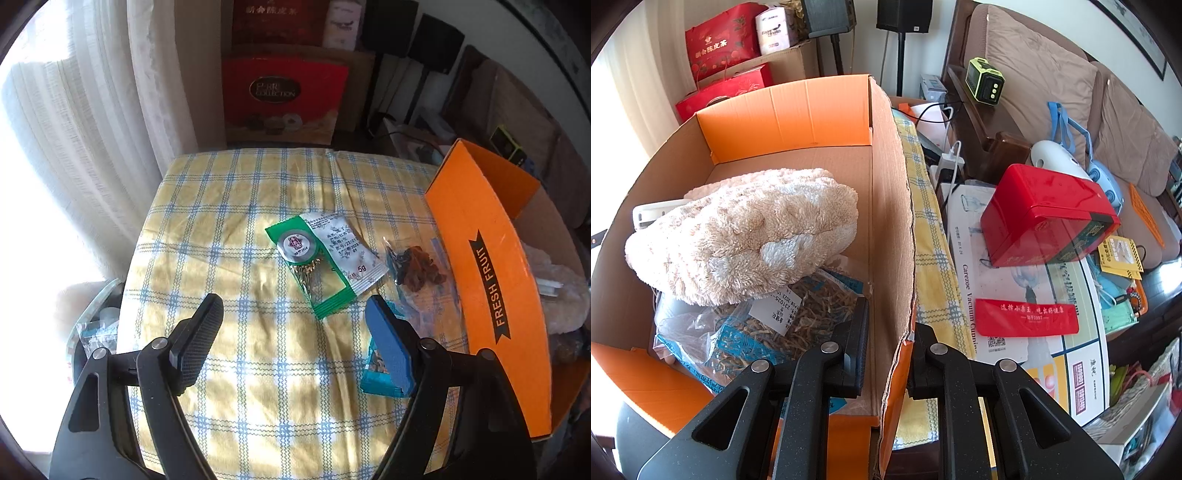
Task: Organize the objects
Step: 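Move the left tool back to the small packets on the bed, then grasp the green-and-white sachet with the left tool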
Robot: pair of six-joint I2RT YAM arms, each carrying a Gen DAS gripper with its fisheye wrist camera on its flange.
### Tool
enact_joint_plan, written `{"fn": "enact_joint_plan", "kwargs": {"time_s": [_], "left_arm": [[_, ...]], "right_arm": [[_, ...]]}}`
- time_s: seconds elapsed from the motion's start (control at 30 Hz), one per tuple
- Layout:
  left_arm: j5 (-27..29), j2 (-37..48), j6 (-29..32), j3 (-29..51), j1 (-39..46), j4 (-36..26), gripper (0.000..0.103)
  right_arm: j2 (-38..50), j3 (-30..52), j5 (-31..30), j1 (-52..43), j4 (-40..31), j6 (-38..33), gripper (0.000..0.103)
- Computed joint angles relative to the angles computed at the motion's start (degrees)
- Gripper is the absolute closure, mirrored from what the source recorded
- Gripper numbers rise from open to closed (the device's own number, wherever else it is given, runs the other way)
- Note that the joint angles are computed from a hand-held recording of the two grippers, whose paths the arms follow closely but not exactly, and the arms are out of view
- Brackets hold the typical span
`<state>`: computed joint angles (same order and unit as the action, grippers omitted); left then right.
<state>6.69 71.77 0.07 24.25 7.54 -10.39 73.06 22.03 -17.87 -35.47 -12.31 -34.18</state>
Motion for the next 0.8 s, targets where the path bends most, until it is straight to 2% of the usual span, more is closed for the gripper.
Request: {"fn": "enact_joint_plan", "kwargs": {"time_s": [0.2, 0.53, 0.63, 0.67, 0.8], "left_arm": [[-1.3, 3.7, -0.3, 1.4, -1.0, 1.9, 0.026], [-4.0, 19.1, -4.5, 10.7, -2.8, 3.7, 0.026], [-2.4, 21.8, -6.5, 13.2, -3.0, 3.2, 0.019], [-2.5, 22.4, -7.0, 13.7, -3.3, 3.4, 0.014], [-5.0, 25.4, -8.6, 16.8, -5.5, 2.9, 0.012]], "right_arm": [[-0.1, 0.0, 0.3, 0.1, -0.1, -0.1, 0.087], [0.0, 0.1, 0.9, 0.4, -0.1, -0.2, 0.087], [0.1, 0.1, 1.0, 0.3, -0.1, -0.3, 0.087], [0.1, 0.1, 0.9, 0.3, -0.1, -0.3, 0.087], [0.1, 0.1, 1.0, 0.3, -0.1, -0.3, 0.087]]}}
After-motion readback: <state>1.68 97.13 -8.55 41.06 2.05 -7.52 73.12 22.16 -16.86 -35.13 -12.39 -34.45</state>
